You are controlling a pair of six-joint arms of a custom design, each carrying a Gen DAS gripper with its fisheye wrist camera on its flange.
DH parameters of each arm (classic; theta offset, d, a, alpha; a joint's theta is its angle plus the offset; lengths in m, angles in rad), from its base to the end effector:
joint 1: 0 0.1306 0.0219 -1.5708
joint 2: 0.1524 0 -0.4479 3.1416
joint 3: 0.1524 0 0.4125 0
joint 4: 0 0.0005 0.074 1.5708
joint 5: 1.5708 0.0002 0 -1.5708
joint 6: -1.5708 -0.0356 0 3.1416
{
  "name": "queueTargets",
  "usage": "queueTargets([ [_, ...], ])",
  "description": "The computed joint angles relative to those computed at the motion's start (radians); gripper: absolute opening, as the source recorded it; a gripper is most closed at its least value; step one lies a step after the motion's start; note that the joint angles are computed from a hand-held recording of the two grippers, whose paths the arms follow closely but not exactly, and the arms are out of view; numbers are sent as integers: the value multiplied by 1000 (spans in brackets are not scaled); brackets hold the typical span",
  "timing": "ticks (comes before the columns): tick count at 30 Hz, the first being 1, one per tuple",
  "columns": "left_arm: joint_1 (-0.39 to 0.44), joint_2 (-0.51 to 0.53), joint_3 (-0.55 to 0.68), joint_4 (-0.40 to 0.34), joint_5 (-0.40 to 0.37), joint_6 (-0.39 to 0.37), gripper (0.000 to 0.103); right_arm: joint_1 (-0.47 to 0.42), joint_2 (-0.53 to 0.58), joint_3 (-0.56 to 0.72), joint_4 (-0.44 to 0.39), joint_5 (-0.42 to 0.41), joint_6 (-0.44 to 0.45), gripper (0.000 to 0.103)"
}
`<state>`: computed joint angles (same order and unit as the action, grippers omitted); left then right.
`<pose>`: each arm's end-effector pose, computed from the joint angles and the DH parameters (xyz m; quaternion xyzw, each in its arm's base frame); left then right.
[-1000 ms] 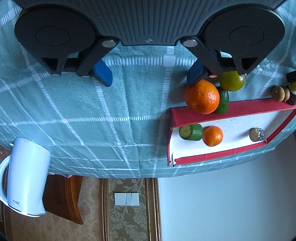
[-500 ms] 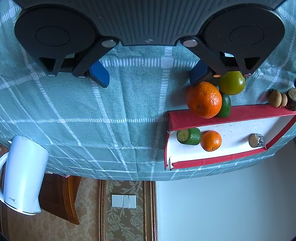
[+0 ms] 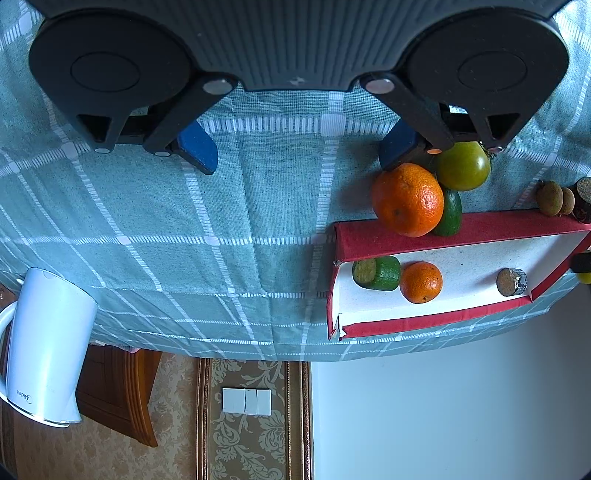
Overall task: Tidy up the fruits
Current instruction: 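Grasp the green tomato with the left gripper and lift it toward the tray, then lower the green tomato into the tray and open the left gripper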
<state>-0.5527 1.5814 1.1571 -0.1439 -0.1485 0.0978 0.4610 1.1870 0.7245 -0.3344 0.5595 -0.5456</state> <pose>0.4812 -0.2912 0.3438 0.1625 0.8601 -0.0915 0.4749 0.3320 0.1432 0.3079 0.1418 0.8849 -0.0491 0.4410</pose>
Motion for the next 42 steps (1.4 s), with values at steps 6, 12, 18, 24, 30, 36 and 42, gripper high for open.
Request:
queueTargets([
  [6, 35, 107, 126, -87, 6, 11, 32, 0, 0, 0, 0, 0, 0, 95],
  [12, 42, 159, 184, -98, -3, 10, 32, -1, 1, 0, 1, -1, 1, 95],
  [18, 24, 174, 177, -73, -42, -44, 32, -1, 0, 0, 1, -1, 1, 95],
  [24, 17, 174, 167, -61, -47, -44, 33, 0, 0, 0, 1, -1, 1, 95],
  [30, 2, 158, 146, -52, -74, -70, 49, 0, 0, 0, 0, -1, 1, 95],
  [36, -11, 115, 96, -31, -101, -73, 62, 0, 0, 0, 0, -1, 1, 95],
  [42, -20, 25, 3, 13, -95, -54, 67, 0, 0, 1, 0, -1, 1, 95],
])
